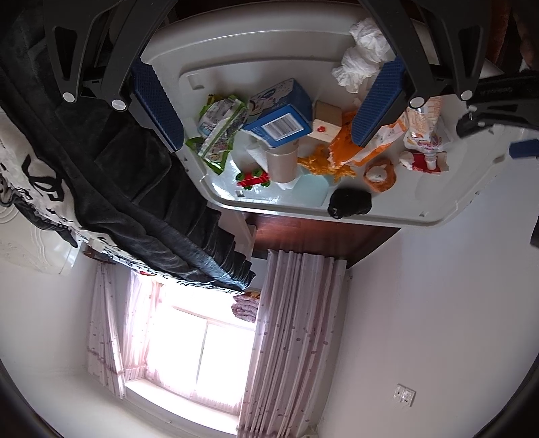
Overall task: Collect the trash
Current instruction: 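Grasp the orange snack pouch with the left tool while the right tool grasps the white tissue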
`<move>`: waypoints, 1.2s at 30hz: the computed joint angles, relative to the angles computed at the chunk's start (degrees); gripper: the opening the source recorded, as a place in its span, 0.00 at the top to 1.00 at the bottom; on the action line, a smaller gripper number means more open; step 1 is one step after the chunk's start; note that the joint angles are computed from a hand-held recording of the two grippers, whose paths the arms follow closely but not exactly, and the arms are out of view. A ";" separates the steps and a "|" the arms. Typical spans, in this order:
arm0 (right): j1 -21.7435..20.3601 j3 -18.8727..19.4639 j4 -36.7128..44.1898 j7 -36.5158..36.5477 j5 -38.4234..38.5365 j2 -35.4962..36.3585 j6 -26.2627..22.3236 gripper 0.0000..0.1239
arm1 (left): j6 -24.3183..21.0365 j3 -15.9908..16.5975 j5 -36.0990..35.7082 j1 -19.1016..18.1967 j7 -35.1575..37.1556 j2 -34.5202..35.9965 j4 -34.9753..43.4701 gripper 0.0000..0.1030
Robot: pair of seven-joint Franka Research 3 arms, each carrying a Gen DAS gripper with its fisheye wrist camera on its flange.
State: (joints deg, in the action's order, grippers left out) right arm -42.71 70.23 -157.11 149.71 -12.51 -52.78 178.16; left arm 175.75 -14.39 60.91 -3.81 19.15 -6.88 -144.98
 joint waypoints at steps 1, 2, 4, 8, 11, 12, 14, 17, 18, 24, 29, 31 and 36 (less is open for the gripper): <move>0.10 -0.23 -0.24 0.05 0.01 -0.35 -0.01 0.21 | 2.29 1.13 -3.22 -1.00 3.44 0.33 -0.81 0.06; 0.31 -0.54 -0.60 0.14 0.07 -0.70 0.07 0.21 | 4.06 1.45 -4.78 -1.20 4.97 0.72 -1.35 0.06; 0.97 -1.59 -1.38 0.20 0.25 -0.79 0.48 0.21 | 5.84 0.74 -6.56 -0.82 5.56 1.28 -1.85 0.06; 1.94 -3.24 -2.62 0.08 0.70 -0.86 1.61 0.21 | 5.19 -2.10 -1.34 0.87 -3.05 3.82 0.45 0.07; 2.50 -3.89 -3.39 -0.18 1.01 -1.56 2.03 0.21 | 3.95 -1.06 0.43 -1.50 -5.55 6.18 2.60 0.07; 2.61 -3.99 -3.52 -0.22 1.14 -1.68 2.05 0.21 | 3.16 -0.68 -0.39 -2.50 -4.94 7.03 3.33 0.08; 2.89 -4.33 -3.99 -0.31 1.39 -1.91 2.21 0.21 | 1.83 0.16 -2.45 -4.25 -3.63 9.17 4.98 0.08; 3.19 -4.91 -4.39 -0.44 1.69 -2.00 2.26 0.21 | -0.18 2.26 -2.01 -6.90 -5.72 12.00 7.40 0.17; 3.27 -5.06 -4.54 -0.48 1.77 -1.99 2.33 0.21 | -0.03 2.71 -3.71 -7.33 -4.24 12.85 7.72 0.30; 3.24 -5.15 -4.70 -0.59 1.97 -1.89 2.35 0.21 | -1.03 7.06 0.96 -10.76 -8.48 13.03 8.17 0.45; 2.99 -4.32 -4.18 -1.31 1.41 -0.72 1.74 0.21 | 0.55 6.76 0.63 -8.60 -7.97 8.99 4.16 0.47; 2.95 -3.49 -3.71 -1.44 1.18 1.14 1.87 0.21 | 0.58 6.29 3.33 -7.40 -10.17 6.38 2.48 0.47; 1.05 0.27 -0.39 -2.38 0.85 11.41 2.15 0.21 | 2.96 4.46 4.49 -3.00 -10.29 -1.60 -3.39 0.47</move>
